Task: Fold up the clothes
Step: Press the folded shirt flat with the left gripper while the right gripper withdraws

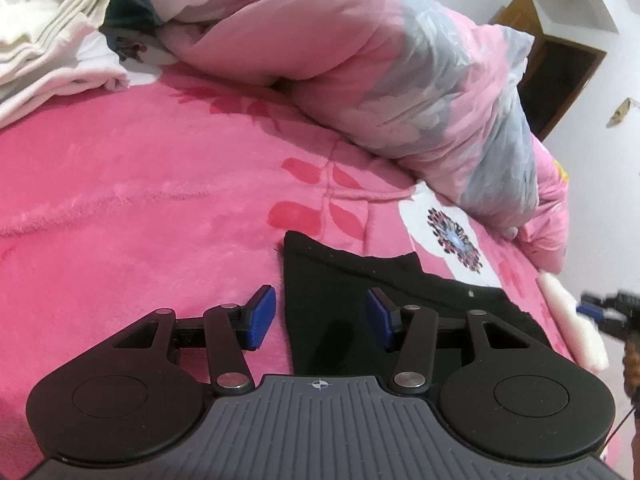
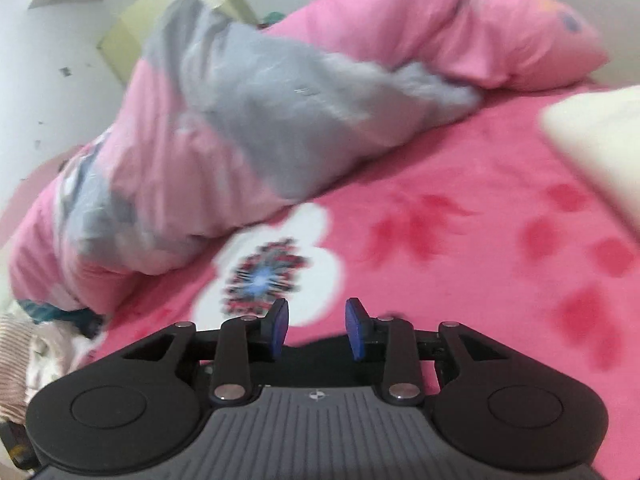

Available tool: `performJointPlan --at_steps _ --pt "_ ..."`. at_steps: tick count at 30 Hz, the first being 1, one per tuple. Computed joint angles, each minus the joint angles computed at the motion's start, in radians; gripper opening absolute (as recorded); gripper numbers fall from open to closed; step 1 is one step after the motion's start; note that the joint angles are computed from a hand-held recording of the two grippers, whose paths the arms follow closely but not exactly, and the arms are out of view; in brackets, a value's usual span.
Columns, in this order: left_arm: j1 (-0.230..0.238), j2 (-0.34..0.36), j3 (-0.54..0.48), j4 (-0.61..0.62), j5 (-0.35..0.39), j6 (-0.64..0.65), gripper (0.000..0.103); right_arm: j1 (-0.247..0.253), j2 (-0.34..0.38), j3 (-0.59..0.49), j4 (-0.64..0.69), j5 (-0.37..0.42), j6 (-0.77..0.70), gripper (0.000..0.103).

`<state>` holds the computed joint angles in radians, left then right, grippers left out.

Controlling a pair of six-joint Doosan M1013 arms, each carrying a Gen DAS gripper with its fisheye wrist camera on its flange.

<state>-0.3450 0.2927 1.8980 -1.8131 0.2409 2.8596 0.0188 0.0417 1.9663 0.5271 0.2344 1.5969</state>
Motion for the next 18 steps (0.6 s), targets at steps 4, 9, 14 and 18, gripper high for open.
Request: performJointPlan --at_steps 4,9,14,18 --pt "0.002 0.002 0.004 -0.087 0.007 0.067 0.05 -0.055 0.019 0.019 0.187 0.063 -0.151 0.034" --pt "0.009 0.005 0.009 -0.166 0.024 0.118 0.05 -0.084 0.077 0.015 0.396 0.104 -0.32 0.034" --pt "0.007 0.008 0.0 -0.122 0.012 0.109 0.05 -0.085 0.117 -0.013 0.403 0.13 -0.348 0.034" --pt "0.007 0.018 -0.026 0.07 -0.004 -0.032 0.05 -0.089 0.132 -0.028 0.439 0.154 -0.42 0.034"
